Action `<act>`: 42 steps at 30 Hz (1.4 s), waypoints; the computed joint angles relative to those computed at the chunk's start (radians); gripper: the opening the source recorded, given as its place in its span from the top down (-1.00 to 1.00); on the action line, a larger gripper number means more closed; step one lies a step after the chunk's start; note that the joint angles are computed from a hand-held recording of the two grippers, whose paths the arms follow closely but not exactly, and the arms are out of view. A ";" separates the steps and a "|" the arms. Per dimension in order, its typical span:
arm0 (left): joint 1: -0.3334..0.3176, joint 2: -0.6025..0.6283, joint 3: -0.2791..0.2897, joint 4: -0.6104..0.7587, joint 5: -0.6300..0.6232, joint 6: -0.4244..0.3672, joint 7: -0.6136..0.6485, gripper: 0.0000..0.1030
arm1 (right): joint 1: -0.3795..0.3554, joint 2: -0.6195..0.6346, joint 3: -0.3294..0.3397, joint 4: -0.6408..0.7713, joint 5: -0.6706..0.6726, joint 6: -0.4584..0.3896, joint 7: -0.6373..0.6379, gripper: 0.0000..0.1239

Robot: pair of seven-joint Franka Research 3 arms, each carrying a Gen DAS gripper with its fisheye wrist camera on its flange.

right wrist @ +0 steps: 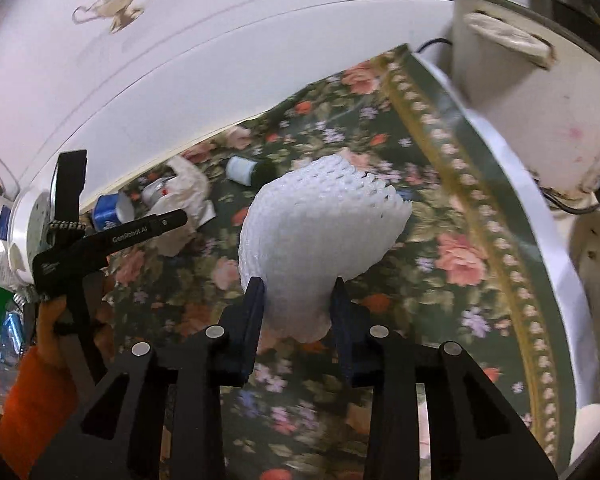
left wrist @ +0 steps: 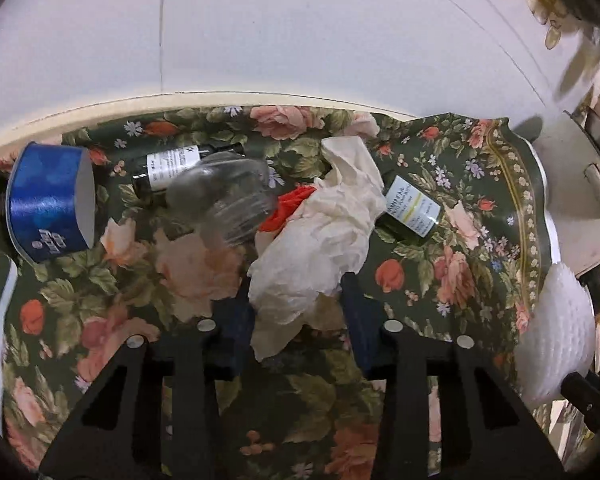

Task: Collect trash
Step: 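Grasp the crumpled white tissue with the left tool while the right tool grasps the white mesh foam net, then carry the tissue and foam net down toward the white floor bin with both tools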

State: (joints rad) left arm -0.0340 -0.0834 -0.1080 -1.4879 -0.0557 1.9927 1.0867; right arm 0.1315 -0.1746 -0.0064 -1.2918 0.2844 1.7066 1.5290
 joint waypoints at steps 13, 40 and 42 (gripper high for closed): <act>-0.074 -0.103 -0.113 0.083 0.305 -0.102 -0.237 0.54 | -0.045 -0.027 -0.089 0.054 0.154 -0.039 -0.169 0.52; -0.440 -0.199 -0.455 0.306 0.720 -0.759 -0.727 0.53 | -0.100 -0.335 -0.281 -0.038 0.359 -0.318 -0.464 0.52; -0.442 -0.262 -0.443 0.240 0.661 -0.726 -0.731 0.54 | -0.101 -0.397 -0.263 -0.094 0.326 -0.302 -0.443 0.52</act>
